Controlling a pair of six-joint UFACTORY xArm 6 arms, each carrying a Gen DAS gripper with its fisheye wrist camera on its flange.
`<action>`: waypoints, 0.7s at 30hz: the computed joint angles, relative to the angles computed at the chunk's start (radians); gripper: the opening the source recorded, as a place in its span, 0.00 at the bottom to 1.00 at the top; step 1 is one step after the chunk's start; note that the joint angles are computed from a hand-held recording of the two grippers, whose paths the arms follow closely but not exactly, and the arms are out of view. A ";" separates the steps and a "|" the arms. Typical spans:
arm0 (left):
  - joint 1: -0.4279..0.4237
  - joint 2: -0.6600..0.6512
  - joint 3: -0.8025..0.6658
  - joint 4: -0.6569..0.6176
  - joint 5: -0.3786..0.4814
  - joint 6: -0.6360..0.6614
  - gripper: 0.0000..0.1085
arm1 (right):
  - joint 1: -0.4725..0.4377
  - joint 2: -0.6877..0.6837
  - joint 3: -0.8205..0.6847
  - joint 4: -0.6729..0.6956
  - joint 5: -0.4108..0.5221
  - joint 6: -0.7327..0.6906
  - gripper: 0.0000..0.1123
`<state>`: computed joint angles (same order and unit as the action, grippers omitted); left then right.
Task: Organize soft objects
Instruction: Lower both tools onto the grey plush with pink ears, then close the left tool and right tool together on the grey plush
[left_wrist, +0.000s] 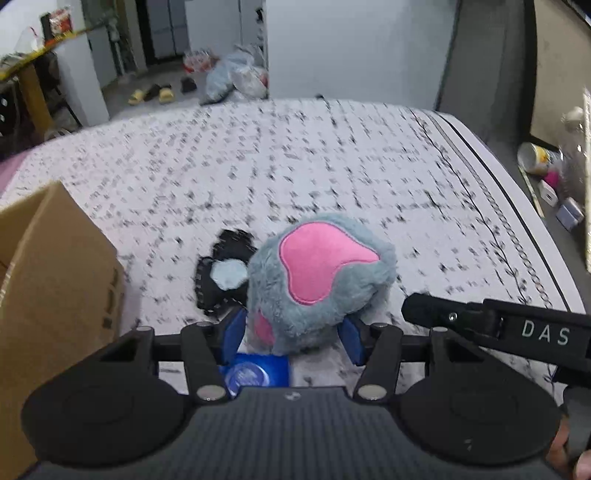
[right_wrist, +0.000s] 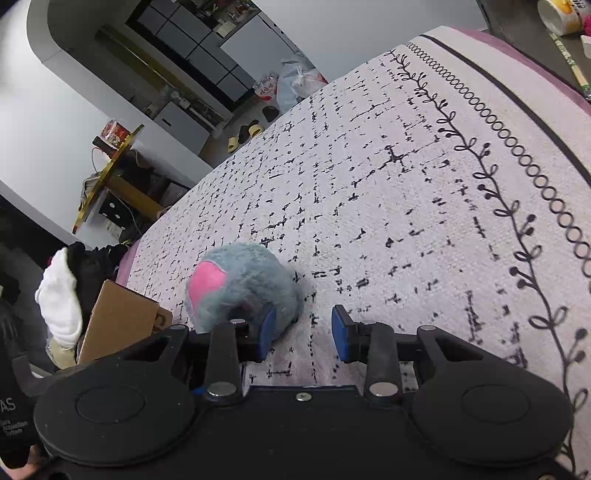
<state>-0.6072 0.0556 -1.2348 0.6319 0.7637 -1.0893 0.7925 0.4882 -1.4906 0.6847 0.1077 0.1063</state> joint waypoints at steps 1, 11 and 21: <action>0.002 -0.002 0.003 0.013 -0.005 -0.010 0.49 | 0.001 0.011 -0.017 0.028 0.006 -0.027 0.30; 0.038 -0.010 0.028 0.085 -0.095 -0.132 0.30 | 0.015 0.070 -0.136 0.355 0.055 -0.328 0.30; 0.047 -0.054 0.076 -0.010 -0.185 -0.130 0.19 | 0.020 0.066 -0.163 0.570 0.048 -0.495 0.31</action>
<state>-0.5601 0.0011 -1.1583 0.6217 0.5786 -1.2196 0.8128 0.5542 -1.6534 1.2543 0.1559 -0.3885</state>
